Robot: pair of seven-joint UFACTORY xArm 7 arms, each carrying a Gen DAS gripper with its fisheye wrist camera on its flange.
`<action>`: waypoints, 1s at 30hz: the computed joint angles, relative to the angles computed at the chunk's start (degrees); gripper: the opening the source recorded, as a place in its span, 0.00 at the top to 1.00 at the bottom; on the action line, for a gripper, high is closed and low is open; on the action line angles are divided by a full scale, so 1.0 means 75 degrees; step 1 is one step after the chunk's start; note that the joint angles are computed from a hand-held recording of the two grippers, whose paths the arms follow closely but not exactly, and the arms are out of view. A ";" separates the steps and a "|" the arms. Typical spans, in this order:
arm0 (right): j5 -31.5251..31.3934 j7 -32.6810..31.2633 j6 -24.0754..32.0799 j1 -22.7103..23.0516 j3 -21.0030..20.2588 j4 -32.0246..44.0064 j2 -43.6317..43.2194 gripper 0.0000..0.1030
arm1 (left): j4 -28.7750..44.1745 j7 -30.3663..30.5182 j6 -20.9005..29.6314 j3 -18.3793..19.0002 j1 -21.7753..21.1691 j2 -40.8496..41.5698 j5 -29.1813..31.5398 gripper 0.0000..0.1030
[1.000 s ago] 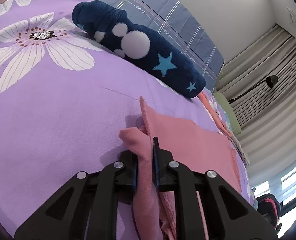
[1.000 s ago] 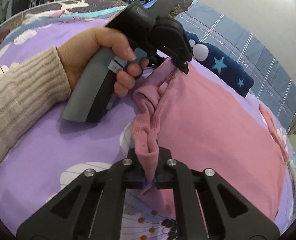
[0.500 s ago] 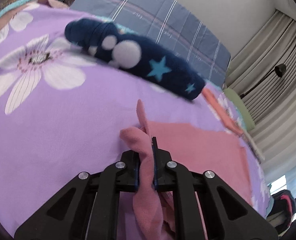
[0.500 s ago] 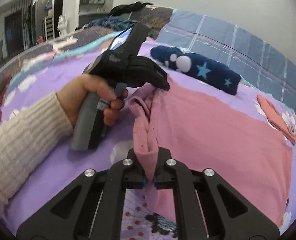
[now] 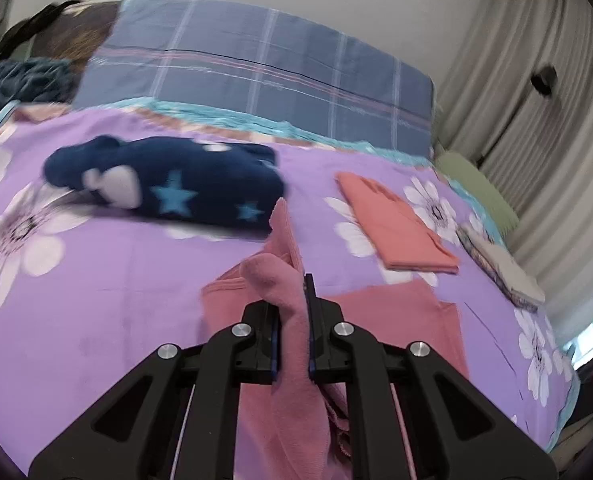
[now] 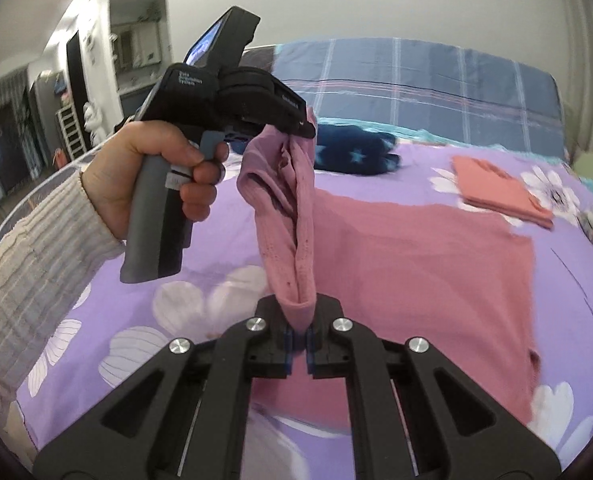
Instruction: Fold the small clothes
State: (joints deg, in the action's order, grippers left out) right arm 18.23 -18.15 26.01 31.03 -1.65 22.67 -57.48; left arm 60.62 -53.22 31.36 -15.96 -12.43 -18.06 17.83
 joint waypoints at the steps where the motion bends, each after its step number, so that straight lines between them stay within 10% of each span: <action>1: 0.0003 -0.0076 0.0102 -0.0058 -0.0214 -0.0035 -0.0140 0.96 | 0.0316 -0.0061 0.0138 -0.0165 0.0024 0.0291 0.0159 0.91; 13: 0.0732 -0.1179 0.1035 -0.1285 -0.2085 0.0181 -0.0014 0.96 | 0.5003 -0.0466 0.3260 -0.0330 -0.1903 0.4403 0.2370 0.91; 20: 0.1507 -0.1757 0.1485 -0.1641 -0.2419 0.0351 0.0558 0.96 | 0.7331 0.0409 0.5245 0.0372 -0.3232 0.6010 0.2791 0.91; 30: 0.2201 -0.2299 0.1849 -0.2199 -0.2228 0.0204 0.0406 0.96 | 0.9707 0.1600 0.6375 0.1376 -0.4397 0.7498 0.2594 0.92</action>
